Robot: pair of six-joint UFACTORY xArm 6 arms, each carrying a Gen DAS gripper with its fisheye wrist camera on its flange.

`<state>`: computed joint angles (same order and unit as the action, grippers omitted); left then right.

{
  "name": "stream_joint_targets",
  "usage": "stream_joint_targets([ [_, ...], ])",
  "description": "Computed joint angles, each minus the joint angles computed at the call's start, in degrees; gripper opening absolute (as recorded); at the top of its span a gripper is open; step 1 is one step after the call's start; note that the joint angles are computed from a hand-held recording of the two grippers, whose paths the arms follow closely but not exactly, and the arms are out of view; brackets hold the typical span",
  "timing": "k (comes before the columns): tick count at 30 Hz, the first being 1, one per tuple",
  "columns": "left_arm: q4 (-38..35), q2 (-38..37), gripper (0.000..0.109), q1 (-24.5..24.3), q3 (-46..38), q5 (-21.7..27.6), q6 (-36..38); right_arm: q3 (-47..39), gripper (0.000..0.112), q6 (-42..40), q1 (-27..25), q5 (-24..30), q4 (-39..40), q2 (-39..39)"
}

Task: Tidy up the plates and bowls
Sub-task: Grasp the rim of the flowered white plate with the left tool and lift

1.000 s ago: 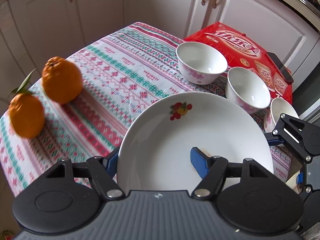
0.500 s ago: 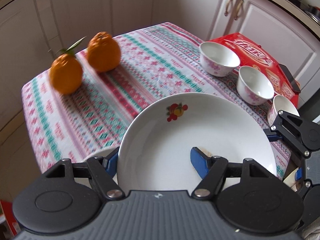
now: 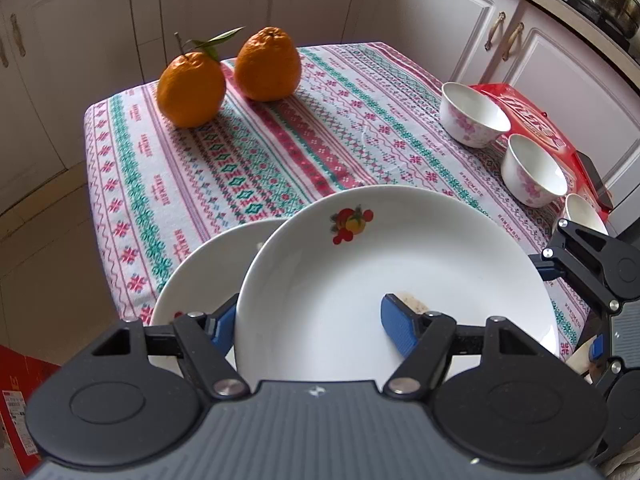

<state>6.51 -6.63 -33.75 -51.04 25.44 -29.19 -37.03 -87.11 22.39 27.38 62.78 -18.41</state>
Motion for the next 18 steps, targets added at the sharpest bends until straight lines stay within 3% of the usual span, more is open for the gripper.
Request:
stream_joint_targets([
  [18, -5.1, -2.1, 0.072, 1.3, 6.4, -5.6, 0.7, -0.2, 0.1, 1.0, 2.3, -1.6, -2.7, 1.2],
])
